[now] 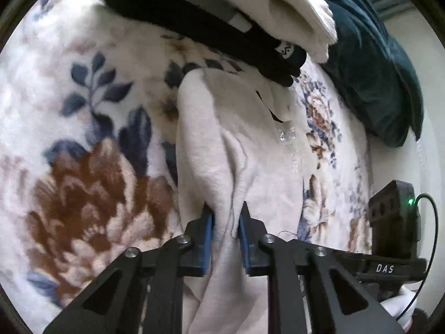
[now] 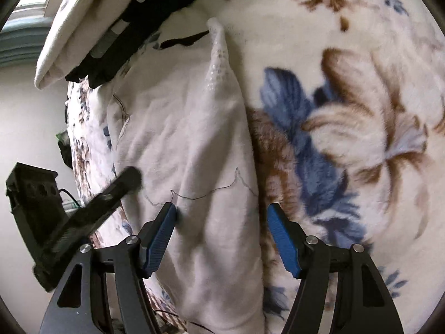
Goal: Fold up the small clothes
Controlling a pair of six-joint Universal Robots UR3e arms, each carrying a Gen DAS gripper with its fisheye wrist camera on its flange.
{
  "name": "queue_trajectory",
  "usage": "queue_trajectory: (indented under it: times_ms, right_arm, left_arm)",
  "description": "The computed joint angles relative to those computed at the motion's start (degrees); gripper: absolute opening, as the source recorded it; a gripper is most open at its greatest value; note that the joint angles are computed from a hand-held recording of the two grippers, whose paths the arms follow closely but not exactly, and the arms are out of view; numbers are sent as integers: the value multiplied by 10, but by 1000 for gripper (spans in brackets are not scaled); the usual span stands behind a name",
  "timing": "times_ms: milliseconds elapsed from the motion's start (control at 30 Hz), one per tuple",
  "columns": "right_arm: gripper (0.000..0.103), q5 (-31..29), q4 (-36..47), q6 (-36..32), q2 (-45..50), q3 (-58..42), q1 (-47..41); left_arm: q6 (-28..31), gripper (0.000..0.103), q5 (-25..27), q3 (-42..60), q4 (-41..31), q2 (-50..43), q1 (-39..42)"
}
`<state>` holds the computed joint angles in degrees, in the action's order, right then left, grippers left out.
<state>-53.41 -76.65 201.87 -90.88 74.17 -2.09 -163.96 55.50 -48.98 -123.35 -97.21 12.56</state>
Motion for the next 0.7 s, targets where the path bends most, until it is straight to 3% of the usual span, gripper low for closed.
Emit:
queue_trajectory:
  times_ms: [100,133,200,233,300,333,367,400,500,533,567,633,700]
  right_arm:
    - [43,-31,-21,7,-10,16,6]
    - [41,-37,-23,7,-10,19,5]
    - [41,-32,-6,1,-14,21,-9]
    - [41,-8,8,-12,-23,33,-27]
    - [41,28,14,-14,-45,58,-53]
    - [47,35,14,-15,-49,62,-59]
    - [57,44,10,-13,-54,69,-64]
    - [59,51,2,-11,-57,77,-67]
    - [59,74,-26,-5,-60,112,-72]
    - [49,56,-40,7,-52,108,-61]
    - [28,31,-48,16,-45,102,-51]
    - [16,10,-44,27,-43,101,-53]
    - [14,-13,-32,27,-50,95,-65]
  left_arm:
    - [-17,14,45,-10,17,-1,8]
    - [-20,15,65,3,19,-4,8]
    - [-4,17,24,47,-41,-20,32]
    - [6,25,-6,68,-79,-30,45]
    - [4,30,-27,112,-113,-48,50]
    - [7,31,-41,124,-122,-55,53]
    - [-9,31,-37,141,-116,-65,50]
    - [-28,31,-27,157,-101,-79,41]
    - [-75,31,0,177,-39,-122,11]
    - [-81,31,6,190,-32,-143,3]
    - [-84,31,13,190,-24,-153,-1]
    - [-74,31,35,191,-20,-168,-5]
    - [-69,31,43,223,-25,-192,-8]
